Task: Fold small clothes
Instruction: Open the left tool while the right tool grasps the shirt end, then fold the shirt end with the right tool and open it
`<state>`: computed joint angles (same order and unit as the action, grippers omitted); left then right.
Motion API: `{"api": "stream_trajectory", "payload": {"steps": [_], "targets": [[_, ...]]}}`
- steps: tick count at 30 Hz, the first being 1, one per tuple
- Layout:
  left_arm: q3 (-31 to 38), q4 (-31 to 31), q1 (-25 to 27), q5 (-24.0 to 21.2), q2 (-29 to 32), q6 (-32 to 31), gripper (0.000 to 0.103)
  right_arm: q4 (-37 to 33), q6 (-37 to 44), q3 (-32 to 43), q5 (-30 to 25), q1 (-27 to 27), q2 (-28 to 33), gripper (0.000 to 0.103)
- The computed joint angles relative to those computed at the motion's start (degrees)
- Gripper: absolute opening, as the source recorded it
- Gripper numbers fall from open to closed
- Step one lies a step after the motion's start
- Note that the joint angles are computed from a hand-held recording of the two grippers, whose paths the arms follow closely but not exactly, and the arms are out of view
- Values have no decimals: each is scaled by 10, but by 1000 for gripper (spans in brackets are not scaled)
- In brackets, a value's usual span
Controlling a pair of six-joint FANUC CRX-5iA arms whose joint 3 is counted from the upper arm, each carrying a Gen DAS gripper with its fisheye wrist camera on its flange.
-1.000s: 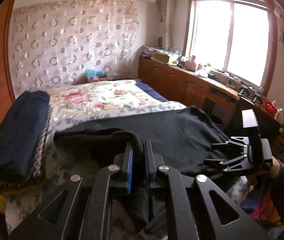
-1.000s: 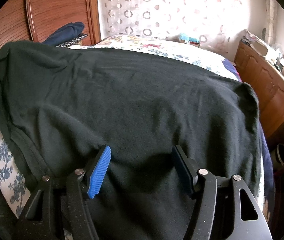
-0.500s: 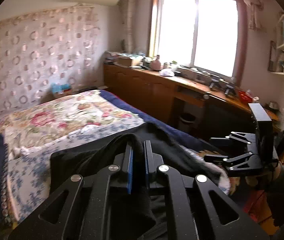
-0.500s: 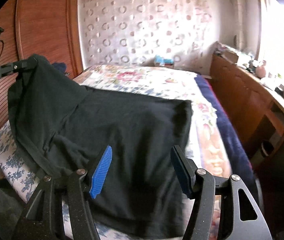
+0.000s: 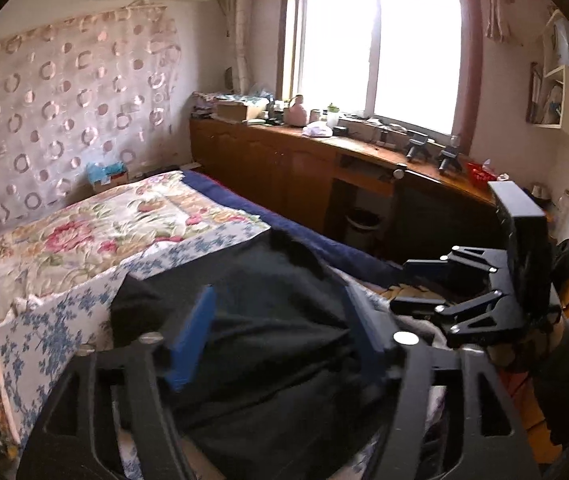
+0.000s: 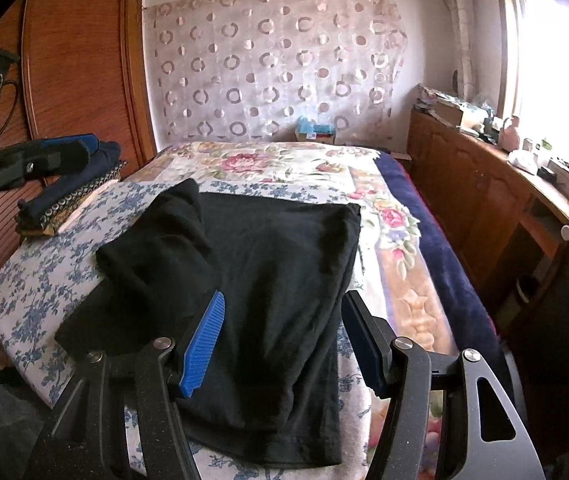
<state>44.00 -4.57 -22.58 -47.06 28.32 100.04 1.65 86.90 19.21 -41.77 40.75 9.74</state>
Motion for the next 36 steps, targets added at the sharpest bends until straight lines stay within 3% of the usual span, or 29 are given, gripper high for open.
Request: {"api": "stream_trajectory", "payload": {"steps": [9,19,24,28,36], "targets": [[-116,-124,1,3,-78,137,79,-62,76,91,-61,-9,65,63],[-179,-150,15,3,-107,199,79,-98,112,205,-173,-32,150,60],[-192,-160,16,6,-113,217,79,-120,133,224,-186,-43,158,46],[-195,-170,15,6,-117,227,79,-137,167,227,-191,-44,157,11],[-203,-178,13,11,-124,237,79,-168,192,140,-105,-38,80,8]]}}
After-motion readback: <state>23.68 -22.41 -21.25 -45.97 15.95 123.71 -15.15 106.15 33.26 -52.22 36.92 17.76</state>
